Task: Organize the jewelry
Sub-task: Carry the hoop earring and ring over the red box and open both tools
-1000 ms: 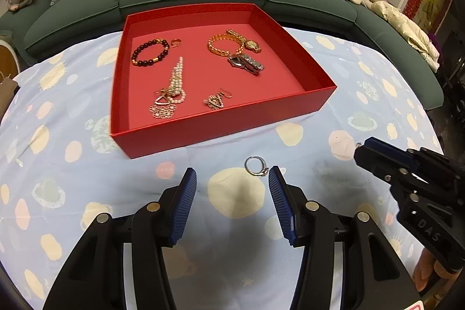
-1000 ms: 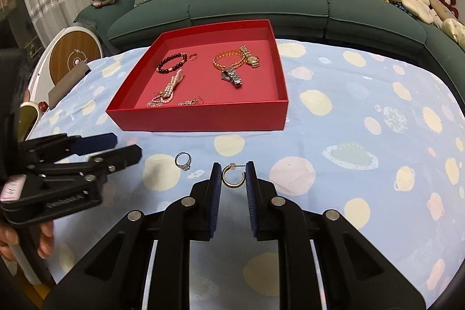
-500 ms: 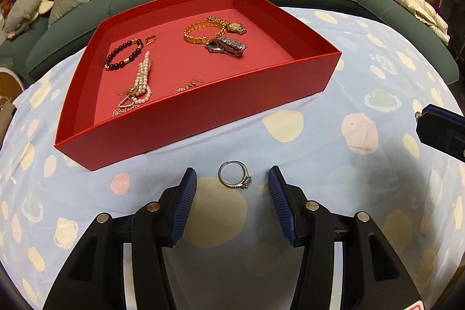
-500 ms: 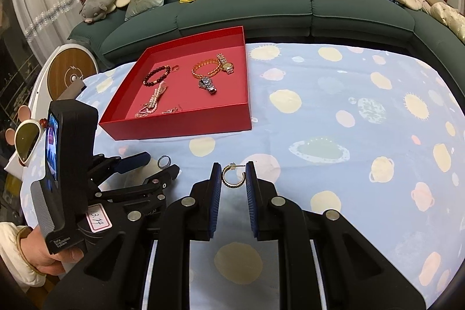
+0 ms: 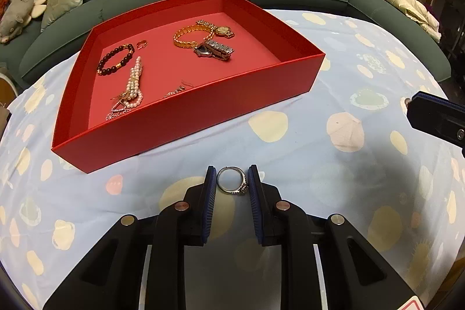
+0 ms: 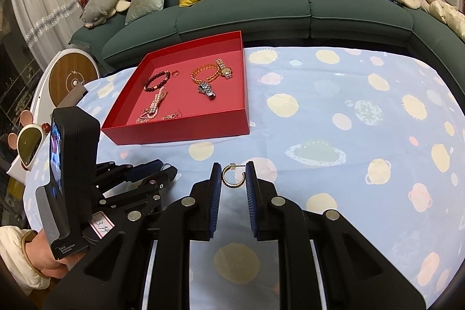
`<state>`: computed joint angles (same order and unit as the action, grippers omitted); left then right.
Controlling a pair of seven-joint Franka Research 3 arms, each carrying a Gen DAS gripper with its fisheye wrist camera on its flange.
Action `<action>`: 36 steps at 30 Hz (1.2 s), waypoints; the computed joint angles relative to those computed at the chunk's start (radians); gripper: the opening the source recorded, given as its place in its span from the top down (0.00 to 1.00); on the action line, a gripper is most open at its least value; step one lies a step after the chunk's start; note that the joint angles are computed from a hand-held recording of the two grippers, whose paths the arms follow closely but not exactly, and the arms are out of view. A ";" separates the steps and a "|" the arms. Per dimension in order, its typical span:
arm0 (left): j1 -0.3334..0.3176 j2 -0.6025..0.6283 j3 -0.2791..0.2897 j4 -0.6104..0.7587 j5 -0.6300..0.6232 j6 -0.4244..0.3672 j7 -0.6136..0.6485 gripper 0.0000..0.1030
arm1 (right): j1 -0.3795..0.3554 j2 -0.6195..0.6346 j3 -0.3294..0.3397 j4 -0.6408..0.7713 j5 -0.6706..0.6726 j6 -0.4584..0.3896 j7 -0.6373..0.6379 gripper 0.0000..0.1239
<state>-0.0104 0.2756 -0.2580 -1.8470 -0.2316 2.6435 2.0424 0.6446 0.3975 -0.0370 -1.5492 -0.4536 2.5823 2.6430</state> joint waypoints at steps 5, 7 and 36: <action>0.032 -0.045 -0.019 -0.015 -0.102 -0.024 0.076 0.81 | 0.004 0.002 0.000 0.014 -0.004 0.004 -0.003 0.87; 0.038 -0.065 -0.016 -0.020 -0.151 -0.028 0.105 0.81 | 0.006 0.005 -0.001 0.022 -0.006 0.006 -0.003 0.87; 0.069 -0.049 0.034 0.223 -0.406 0.005 0.106 0.81 | 0.056 0.225 -0.098 0.498 -0.044 0.003 0.064 0.87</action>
<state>0.0588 0.2270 -0.2244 -1.6236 -0.6379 2.6487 2.1488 0.7006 0.6226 -0.1350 -1.0516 -0.4977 2.5851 2.7066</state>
